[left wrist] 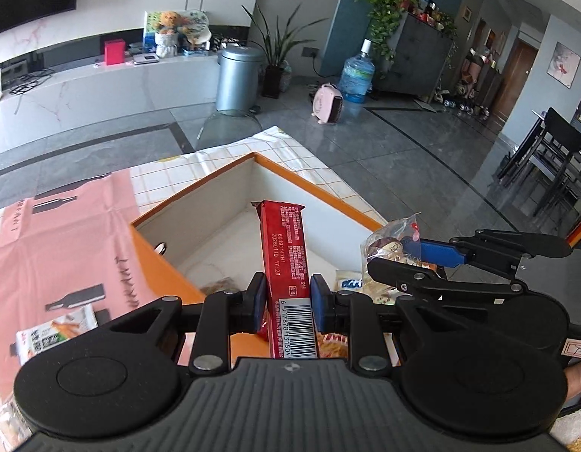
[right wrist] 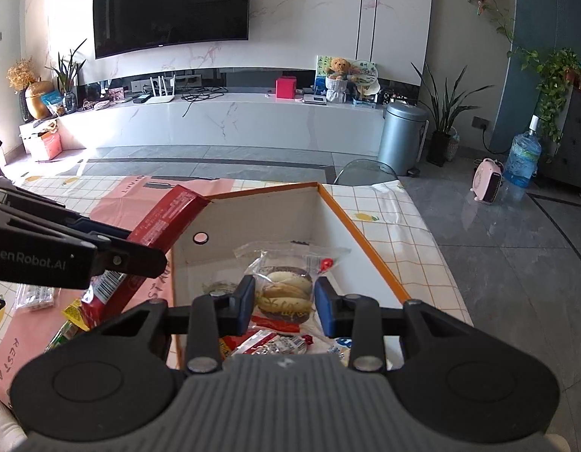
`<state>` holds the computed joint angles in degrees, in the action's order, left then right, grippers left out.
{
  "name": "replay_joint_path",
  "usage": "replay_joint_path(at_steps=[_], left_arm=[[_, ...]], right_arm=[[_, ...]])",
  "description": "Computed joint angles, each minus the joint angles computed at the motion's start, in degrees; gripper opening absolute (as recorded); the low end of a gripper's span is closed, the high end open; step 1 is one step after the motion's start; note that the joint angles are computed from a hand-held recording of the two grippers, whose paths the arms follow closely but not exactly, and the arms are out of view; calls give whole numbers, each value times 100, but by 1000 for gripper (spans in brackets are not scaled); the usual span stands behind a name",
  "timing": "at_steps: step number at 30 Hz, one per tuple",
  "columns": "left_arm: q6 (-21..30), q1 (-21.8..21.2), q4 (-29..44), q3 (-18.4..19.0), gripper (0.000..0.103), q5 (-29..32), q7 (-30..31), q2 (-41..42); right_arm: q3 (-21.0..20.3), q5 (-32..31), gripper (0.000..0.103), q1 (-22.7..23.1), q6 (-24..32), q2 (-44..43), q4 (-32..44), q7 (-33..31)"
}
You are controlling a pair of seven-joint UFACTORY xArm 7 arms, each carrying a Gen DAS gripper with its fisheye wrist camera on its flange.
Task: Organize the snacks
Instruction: 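Carry the red stick and bread roll packet into the orange box and open both tools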
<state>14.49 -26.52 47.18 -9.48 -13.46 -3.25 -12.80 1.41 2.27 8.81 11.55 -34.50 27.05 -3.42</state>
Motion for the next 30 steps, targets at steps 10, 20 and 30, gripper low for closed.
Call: replay_joint_path(at_steps=[10, 20, 30], left_arm=[[1152, 326, 1451, -49, 27, -51, 702, 1473], [2062, 395, 2550, -125, 27, 772, 481, 2549], [2480, 351, 2939, -133, 27, 1145, 371, 3009]], right_arm=[[-769, 941, 32, 367, 844, 1749, 1397, -1179], [-210, 738, 32, -251, 1708, 3194, 2370, -1485], [66, -190, 33, -429, 1751, 3694, 2693, -1234]])
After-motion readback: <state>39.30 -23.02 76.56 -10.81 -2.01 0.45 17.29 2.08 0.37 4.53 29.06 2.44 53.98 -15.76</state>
